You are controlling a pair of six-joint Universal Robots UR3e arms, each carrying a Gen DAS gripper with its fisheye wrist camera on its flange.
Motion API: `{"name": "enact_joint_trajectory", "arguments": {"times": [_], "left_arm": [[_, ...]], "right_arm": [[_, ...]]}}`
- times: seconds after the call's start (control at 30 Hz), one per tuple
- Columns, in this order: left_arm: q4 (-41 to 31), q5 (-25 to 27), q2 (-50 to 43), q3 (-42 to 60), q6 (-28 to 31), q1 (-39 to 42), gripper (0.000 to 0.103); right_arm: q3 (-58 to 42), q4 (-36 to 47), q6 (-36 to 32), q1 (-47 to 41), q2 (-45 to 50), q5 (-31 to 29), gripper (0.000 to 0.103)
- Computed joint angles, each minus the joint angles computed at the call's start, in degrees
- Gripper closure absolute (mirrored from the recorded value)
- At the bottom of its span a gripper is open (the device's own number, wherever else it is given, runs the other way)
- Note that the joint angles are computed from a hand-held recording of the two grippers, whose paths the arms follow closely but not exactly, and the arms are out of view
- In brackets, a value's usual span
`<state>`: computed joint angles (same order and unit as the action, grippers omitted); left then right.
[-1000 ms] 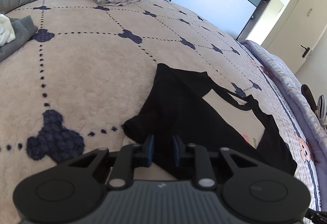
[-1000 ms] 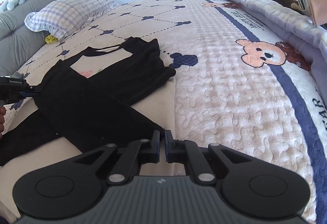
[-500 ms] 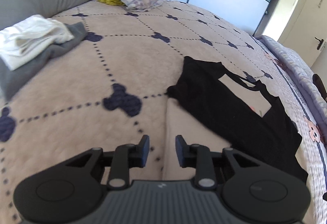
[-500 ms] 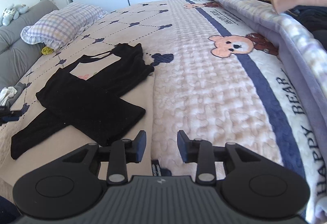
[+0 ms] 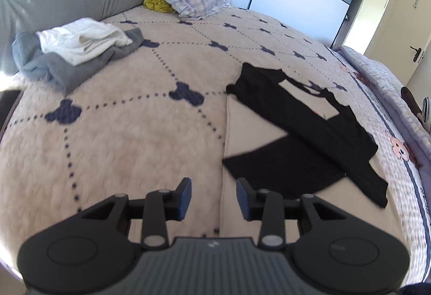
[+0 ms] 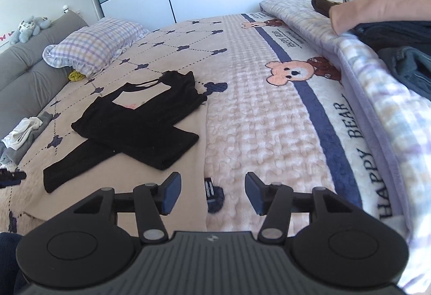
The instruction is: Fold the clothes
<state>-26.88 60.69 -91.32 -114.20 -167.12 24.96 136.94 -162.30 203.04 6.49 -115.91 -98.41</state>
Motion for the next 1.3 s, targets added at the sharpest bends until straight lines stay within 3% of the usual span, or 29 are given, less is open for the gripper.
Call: {"name": "enact_joint_trajectory", "arguments": {"times": [0.27,0.37,0.6,1.3], "left_arm": [[-7.6,-7.4,17.9,-8.6,5.2,7.7,0.062],[-13.2,-10.4,25.1,-10.2,7.8,10.6,0.059],[-22.2,-15.9,35.8,-10.6,12.3,14.2,0.053],[-34.8,-22.1,44.8,-12.0,21.4,20.9,0.046]], "right_arm": [[1.0,8.3,4.4,7.0,-12.2,-7.7,0.046],[-0.9,12.9,8.0,12.5,-13.7,-13.7,0.045],[-6.7,22.9,17.4,24.3,-13.0,-28.6,0.031],[-14.2,34.4,30.2,32.8,-5.8,-39.2,0.024]]}}
